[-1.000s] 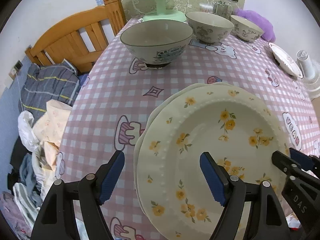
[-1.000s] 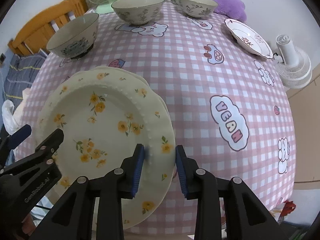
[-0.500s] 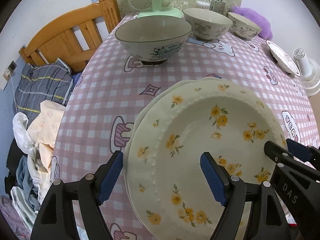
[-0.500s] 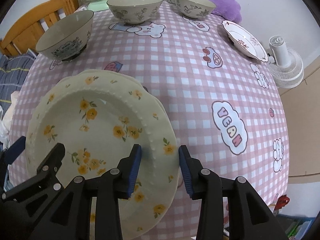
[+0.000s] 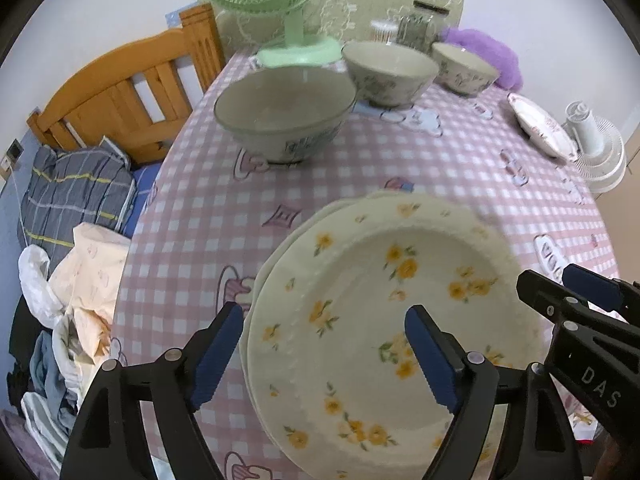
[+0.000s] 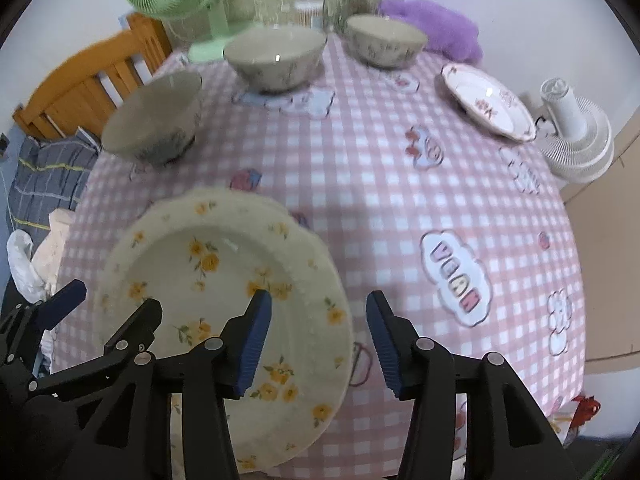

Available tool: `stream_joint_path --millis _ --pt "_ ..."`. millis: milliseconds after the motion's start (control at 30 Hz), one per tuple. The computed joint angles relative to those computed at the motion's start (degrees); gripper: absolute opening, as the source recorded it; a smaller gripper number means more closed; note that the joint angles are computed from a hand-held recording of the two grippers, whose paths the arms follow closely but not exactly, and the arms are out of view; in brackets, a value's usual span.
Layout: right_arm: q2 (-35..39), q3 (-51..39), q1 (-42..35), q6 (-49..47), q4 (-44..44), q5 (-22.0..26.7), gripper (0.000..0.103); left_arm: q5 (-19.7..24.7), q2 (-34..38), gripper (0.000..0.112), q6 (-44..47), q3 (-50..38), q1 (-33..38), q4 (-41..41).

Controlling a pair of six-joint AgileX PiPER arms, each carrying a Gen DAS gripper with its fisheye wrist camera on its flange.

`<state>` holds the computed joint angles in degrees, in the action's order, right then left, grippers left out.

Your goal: Organize plates and bowls

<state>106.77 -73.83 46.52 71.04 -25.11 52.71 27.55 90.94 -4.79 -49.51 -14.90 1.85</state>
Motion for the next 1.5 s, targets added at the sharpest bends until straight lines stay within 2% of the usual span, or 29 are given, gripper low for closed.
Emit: stream_joint_path --millis 167,333,667,767,933,1100,1333,1500 --pt "-4.0 2.8 -1.3 0.1 -1.6 -1.1 0.058 0.5 -1.2 0.088 -4.5 -1.4 -2.6 2.4" --pt "-8.7 7.8 -5.0 -0.9 -1.6 -4.8 0.071 0.6 -1.4 0.093 -12.7 -3.1 -7.4 7.4" --pt "-18.5 16.8 -16.2 -10.6 -1.0 -11.8 0.072 6.9 5.1 0.095 -33.1 -14.7 -19.9 17.9" --pt "-20.5 17.8 -20.9 -17.1 -0.2 -13.2 0.072 9.3 8.3 0.095 -38.9 -19.5 -23.6 20.9" --pt "-22.1 18.3 -31.2 -35.8 9.4 -17.2 0.072 14.3 14.7 0.095 -45.7 -29.5 -28.6 24.5" --pt "-21.8 16.5 -39.5 -51.7 17.4 -18.7 0.074 18.8 20.9 0.095 -49.6 -39.4 -31.5 25.8" --pt "-17.2 12.4 -49.8 -69.0 27.9 -20.3 0.079 25.9 31.0 0.095 -51.0 -55.4 -34.0 27.4" --pt "-12.9 9.8 -55.0 -76.1 34.4 -22.3 0.079 31.5 40.1 0.095 -48.7 -70.1 -34.2 26.5"
